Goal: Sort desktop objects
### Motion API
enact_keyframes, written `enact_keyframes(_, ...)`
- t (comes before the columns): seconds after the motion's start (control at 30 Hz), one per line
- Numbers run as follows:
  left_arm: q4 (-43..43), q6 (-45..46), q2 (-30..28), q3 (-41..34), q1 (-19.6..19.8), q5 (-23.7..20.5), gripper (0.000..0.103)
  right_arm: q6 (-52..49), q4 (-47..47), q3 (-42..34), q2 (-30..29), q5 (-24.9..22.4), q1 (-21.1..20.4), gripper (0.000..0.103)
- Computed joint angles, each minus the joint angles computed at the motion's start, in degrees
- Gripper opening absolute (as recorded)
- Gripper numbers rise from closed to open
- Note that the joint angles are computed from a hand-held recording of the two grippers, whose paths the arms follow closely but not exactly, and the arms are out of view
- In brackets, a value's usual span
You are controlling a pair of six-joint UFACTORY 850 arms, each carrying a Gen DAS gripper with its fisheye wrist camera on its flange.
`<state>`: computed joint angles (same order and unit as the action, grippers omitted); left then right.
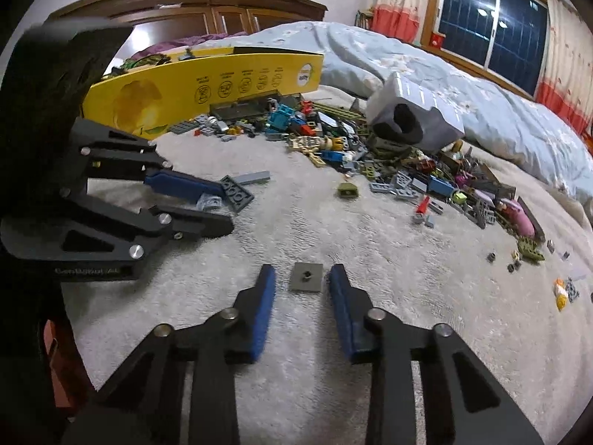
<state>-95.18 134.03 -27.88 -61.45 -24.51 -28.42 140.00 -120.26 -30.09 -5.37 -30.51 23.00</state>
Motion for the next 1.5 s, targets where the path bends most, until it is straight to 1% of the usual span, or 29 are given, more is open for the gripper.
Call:
enact_keyframes(0.03,-2.0,2.2,0.1,0.3,0.0,0.2,0.028,-0.6,0.6,-0.1,-0.2,-0.5,0.3,0.028)
enact_keyframes(0.1,-8.7,10.2,0.5,1.4,-0.5,1.7,0.033,-0.7,0.8,-0.2,-0.4,-0.7,0.5,0.028)
enact_keyframes(0.13,-10.2,12.3,0.6,1.6,-0.6,1.9,0.033,-0.5,0.5,-0.2,-0.4,-0.6,0.4,0.028)
enact_keyframes(0.2,-10.4,12.6,0.7,1.7,-0.5,2.0,0.033,0.2,0.2,-0.3,-0.5,-0.2,0.3,0.028)
enact_keyframes(0.23,-9.7,11.9,0.6,1.6,-0.5,2.0,0.033,0.3,0.1,-0.2,-0.4,-0.2,0.3,0.028)
enact_keyframes(0.27,-7.4,9.2,0.3,1.2,-0.2,1.4,0.030,0.2,0.2,-0.2,-0.4,-0.2,0.3,0.028)
enact_keyframes(0.33,-1.1,1.4,-0.4,-0.2,0.7,-0.4,0.025,0.2,0.1,-0.2,-0.4,-0.2,0.3,0.028)
enact_keyframes(0.4,1.5,-2.6,-0.9,-0.8,1.2,-1.4,0.020,0.5,0.0,-0.3,-0.4,-0.1,0.2,0.028)
enact_keyframes(0.43,2.3,-3.8,-0.9,-0.9,1.4,-1.8,0.016,0.5,0.0,-0.3,-0.5,-0.1,0.3,0.028)
enact_keyframes(0.47,2.5,-4.1,-0.9,-0.8,1.5,-1.8,0.012,0.7,-0.3,-0.3,-0.4,0.0,0.2,0.025)
enact_keyframes(0.5,2.0,-3.4,-0.5,-0.4,1.6,-1.7,0.011,1.5,-1.2,-0.2,-0.4,0.3,0.1,0.015)
enact_keyframes(0.53,1.0,-2.1,-0.2,0.2,1.6,-1.6,0.011,2.8,-2.4,-0.3,-0.3,0.8,-0.1,0.014)
enact_keyframes(0.6,-1.5,1.0,0.8,1.6,1.8,-1.7,0.011,1.1,0.8,-1.3,-1.0,-0.4,0.8,0.014)
enact_keyframes(0.63,-2.5,1.9,1.4,2.2,2.0,-1.9,0.011,1.5,0.8,-1.7,-1.1,-0.7,1.1,0.014)
enact_keyframes(0.67,-3.7,2.5,2.1,2.9,2.4,-2.4,0.011,2.5,0.1,-2.0,-1.2,-0.9,1.3,0.014)
enact_keyframes(0.73,-6.3,4.3,3.7,4.1,3.5,-4.8,0.011,4.6,-1.5,-2.7,-1.0,-1.6,1.9,0.014)
enact_keyframes(0.8,-10.0,6.5,4.9,4.7,4.6,-6.5,0.011,5.8,-2.1,-3.8,-1.1,-3.6,2.9,0.014)
enact_keyframes(0.83,-11.1,6.1,5.3,4.6,5.4,-7.2,0.011,7.3,-3.2,-4.2,-1.1,-6.0,3.8,0.014)
enact_keyframes(0.93,-15.6,8.0,6.3,4.7,7.1,-8.2,0.011,9.0,-4.3,-6.1,-1.7,-10.6,5.7,0.014)
enact_keyframes(0.97,-17.8,9.0,6.9,4.9,8.1,-8.9,0.011,9.0,-4.3,-6.8,-1.9,-11.5,6.2,0.014)
enact_keyframes(1.0,-18.2,8.4,7.2,4.9,9.0,-9.8,0.011,9.1,-4.5,-7.5,-2.1,-12.1,6.6,0.014)
enact_keyframes(1.07,-18.6,7.2,7.4,4.4,10.6,-11.0,0.011,8.4,-4.8,-9.7,-3.1,-12.3,7.0,0.014)
enact_keyframes(1.17,-24.6,10.0,8.4,4.8,13.0,-12.0,0.011,7.3,-4.9,-13.9,-5.4,-11.2,7.0,0.014)
enact_keyframes(1.23,-27.3,9.6,8.5,4.2,14.6,-11.4,0.011,7.6,-6.2,-16.9,-7.1,-9.7,6.9,0.014)
enact_keyframes(1.33,-39.4,14.1,8.9,4.2,16.0,-7.9,0.011,7.5,-8.1,-20.8,-9.4,-8.3,6.9,0.014)
enact_keyframes(1.37,-41.4,14.7,8.8,4.0,16.4,-7.2,0.011,8.0,-9.6,-22.4,-10.4,-7.3,6.8,0.014)
enact_keyframes(1.43,-45.4,15.2,8.0,2.8,17.2,-4.5,0.011,8.5,-11.8,-26.0,-12.9,-4.3,6.4,0.014)
enact_keyframes(1.47,-46.6,15.4,7.3,1.6,17.3,-2.0,0.011,7.8,-11.6,-27.8,-14.2,-2.9,6.2,0.014)
enact_keyframes(1.5,-47.8,16.2,6.8,0.9,17.4,-0.5,0.011,7.1,-11.1,-29.8,-15.7,-1.5,6.0,0.014)
